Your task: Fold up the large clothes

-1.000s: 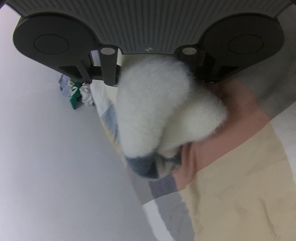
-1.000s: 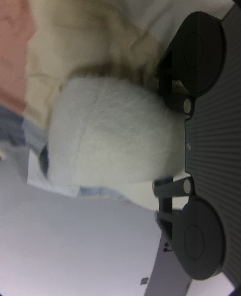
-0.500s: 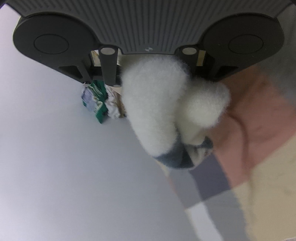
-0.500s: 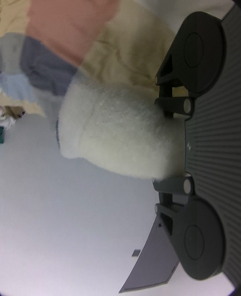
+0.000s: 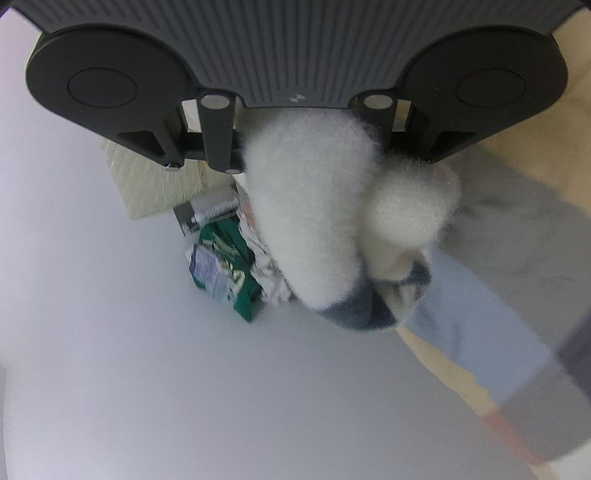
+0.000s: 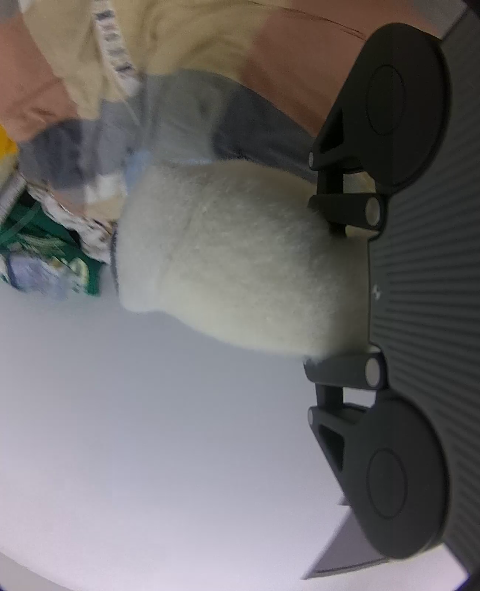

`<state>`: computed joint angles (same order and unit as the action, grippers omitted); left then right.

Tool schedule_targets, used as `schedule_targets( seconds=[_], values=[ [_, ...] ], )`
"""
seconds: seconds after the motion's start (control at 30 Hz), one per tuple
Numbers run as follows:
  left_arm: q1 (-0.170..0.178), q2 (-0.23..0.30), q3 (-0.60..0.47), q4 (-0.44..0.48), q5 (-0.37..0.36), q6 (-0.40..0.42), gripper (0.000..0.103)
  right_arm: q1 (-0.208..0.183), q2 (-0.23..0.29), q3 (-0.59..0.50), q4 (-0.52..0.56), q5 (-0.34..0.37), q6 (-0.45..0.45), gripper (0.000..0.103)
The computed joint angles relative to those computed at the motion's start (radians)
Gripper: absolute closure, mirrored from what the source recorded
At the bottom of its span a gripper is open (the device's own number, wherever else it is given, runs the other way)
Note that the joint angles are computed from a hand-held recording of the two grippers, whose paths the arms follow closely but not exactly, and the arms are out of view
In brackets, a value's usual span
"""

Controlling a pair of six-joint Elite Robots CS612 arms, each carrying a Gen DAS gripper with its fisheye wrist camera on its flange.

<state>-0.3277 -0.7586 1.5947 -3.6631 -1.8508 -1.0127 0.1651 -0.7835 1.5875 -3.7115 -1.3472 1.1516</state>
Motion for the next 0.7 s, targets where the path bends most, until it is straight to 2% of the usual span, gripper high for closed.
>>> schedule_targets(
  seconds=[0.13, 0.23, 0.37, 0.47, 0.57, 0.7],
  values=[
    [-0.019, 0.088, -0.143, 0.072, -0.029, 0.055, 0.068, -0.037, 0.038, -0.019, -0.021, -0.026, 0.036, 0.061],
    [-0.026, 0.150, -0.217, 0.122, -0.052, 0.066, 0.068, -0.057, 0.079, -0.032, -0.029, -0.036, 0.056, 0.061],
    [-0.028, 0.213, -0.263, 0.160, -0.072, 0.086, 0.068, -0.069, 0.122, -0.026, -0.019, -0.037, 0.068, 0.061],
    [-0.021, 0.265, -0.286, 0.108, -0.098, 0.051, 0.065, -0.077, 0.171, -0.032, -0.061, -0.009, 0.104, 0.059],
    [-0.020, 0.305, -0.308, 0.057, -0.101, 0.063, 0.062, -0.079, 0.214, -0.037, -0.141, 0.003, 0.141, 0.055],
    [-0.023, 0.325, -0.300, 0.008, -0.094, 0.089, 0.059, -0.072, 0.237, -0.035, -0.188, -0.010, 0.104, 0.054]
  ],
)
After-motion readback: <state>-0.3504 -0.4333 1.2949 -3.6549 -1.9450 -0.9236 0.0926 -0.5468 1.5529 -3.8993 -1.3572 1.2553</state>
